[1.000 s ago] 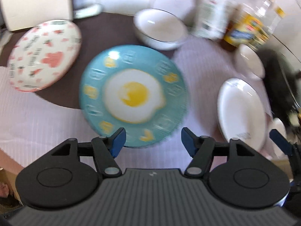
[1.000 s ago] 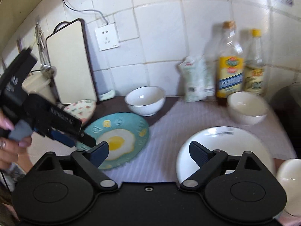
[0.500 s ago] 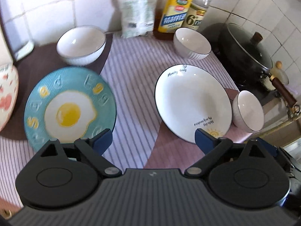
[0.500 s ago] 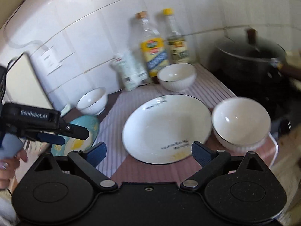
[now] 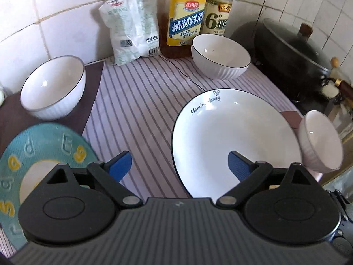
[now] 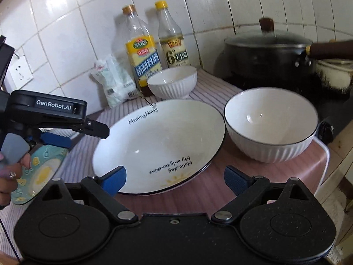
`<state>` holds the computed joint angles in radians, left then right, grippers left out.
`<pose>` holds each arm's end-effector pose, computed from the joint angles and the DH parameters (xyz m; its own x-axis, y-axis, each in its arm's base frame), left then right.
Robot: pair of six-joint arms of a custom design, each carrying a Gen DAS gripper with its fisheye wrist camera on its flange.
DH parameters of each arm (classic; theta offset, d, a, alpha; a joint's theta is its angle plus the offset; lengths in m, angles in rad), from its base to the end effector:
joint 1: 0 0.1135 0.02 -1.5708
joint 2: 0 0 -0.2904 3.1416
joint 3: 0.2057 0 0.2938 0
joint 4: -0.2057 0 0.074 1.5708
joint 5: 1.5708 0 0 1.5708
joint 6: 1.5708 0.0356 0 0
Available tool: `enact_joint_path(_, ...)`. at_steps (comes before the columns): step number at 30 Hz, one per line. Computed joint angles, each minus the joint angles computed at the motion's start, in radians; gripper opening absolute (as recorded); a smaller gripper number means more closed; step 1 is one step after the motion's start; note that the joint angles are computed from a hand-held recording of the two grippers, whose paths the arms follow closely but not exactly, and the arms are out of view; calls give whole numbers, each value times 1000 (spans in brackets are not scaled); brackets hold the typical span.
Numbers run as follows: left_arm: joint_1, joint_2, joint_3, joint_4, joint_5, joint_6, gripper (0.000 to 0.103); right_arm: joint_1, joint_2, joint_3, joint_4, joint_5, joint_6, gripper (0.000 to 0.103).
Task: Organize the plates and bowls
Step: 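Grasp the white Morning Honey plate rim with the left gripper, then carry the white plate onto the blue egg plate with the left gripper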
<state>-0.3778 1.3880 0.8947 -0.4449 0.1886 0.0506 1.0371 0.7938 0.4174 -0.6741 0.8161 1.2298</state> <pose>0.2888 -0.1218 0.2278 -0.7251 0.3412 -0.5981 0.5027 0.8559 -0.1211 0.1011 0.1201 0.1853 -0.5298 0.3725 -0.7619 0.2804 0.9248 0.2571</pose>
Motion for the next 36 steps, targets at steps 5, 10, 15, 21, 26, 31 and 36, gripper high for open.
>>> enact_joint_path(5,-10,103,66,9,2,12,91,-83,12,-34,100,-33,-43,89)
enact_joint_path(10,-9,179,134,-38,25,-4,67,-171,-1,-53,167,-117,-98,67)
enact_joint_path(15,12,232,172,-82,56,-39,30,-204,21,-22,123,-156,-124,56)
enact_joint_path(21,31,253,171,-84,129,-69,22,-223,95,27,76,-172,-179,50)
enact_joint_path(26,21,282,219,-143,130,-64,21,-231,73,17,77,-179,-186,50)
enact_joint_path(31,24,306,255,-190,139,-62,21,-219,71,6,92,-163,-196,51)
enact_joint_path(36,24,319,277,-218,141,-60,20,-217,85,13,92,-158,-196,49)
